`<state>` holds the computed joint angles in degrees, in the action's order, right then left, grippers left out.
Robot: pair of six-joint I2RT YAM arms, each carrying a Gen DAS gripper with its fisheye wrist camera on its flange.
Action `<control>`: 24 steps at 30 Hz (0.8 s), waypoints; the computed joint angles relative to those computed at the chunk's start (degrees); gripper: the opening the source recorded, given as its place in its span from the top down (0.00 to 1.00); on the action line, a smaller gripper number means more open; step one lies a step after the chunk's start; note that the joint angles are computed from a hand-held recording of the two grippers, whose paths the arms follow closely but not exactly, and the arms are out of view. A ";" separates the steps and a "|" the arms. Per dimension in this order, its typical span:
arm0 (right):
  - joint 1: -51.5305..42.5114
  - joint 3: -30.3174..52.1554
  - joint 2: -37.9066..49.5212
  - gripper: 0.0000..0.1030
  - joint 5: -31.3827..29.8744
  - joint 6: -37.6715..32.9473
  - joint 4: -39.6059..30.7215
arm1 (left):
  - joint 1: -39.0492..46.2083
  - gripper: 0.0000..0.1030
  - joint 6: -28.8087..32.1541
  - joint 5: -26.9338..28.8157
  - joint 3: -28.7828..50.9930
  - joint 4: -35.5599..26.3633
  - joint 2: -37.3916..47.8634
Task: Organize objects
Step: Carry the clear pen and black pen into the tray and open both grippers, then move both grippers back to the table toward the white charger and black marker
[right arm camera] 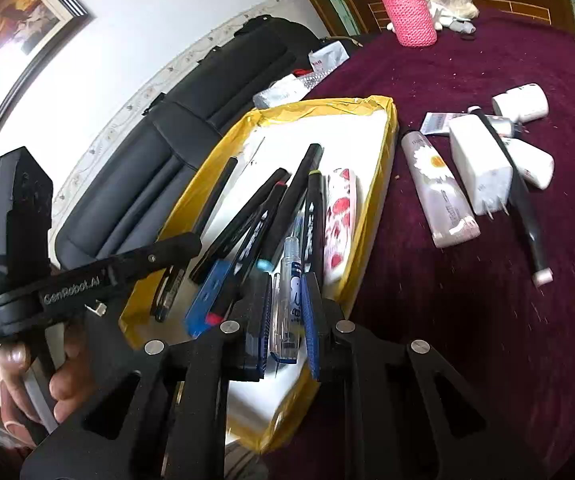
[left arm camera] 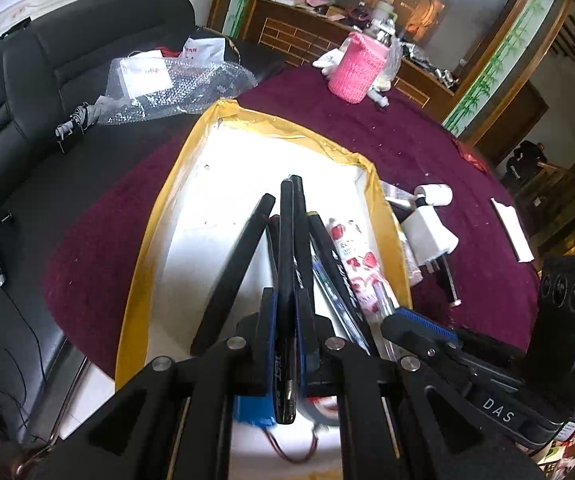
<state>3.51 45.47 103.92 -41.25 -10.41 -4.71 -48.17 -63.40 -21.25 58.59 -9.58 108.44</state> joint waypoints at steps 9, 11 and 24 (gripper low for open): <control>3.65 8.52 6.10 0.85 5.20 3.63 0.38 | 3.74 0.94 3.05 3.98 4.73 -2.61 4.95; 4.58 9.04 6.51 0.85 6.82 3.98 1.20 | 4.47 0.94 3.89 4.63 5.02 -2.59 5.81; 8.84 10.11 8.09 0.85 14.49 3.95 4.38 | 5.50 0.92 6.80 6.35 5.73 -2.57 6.77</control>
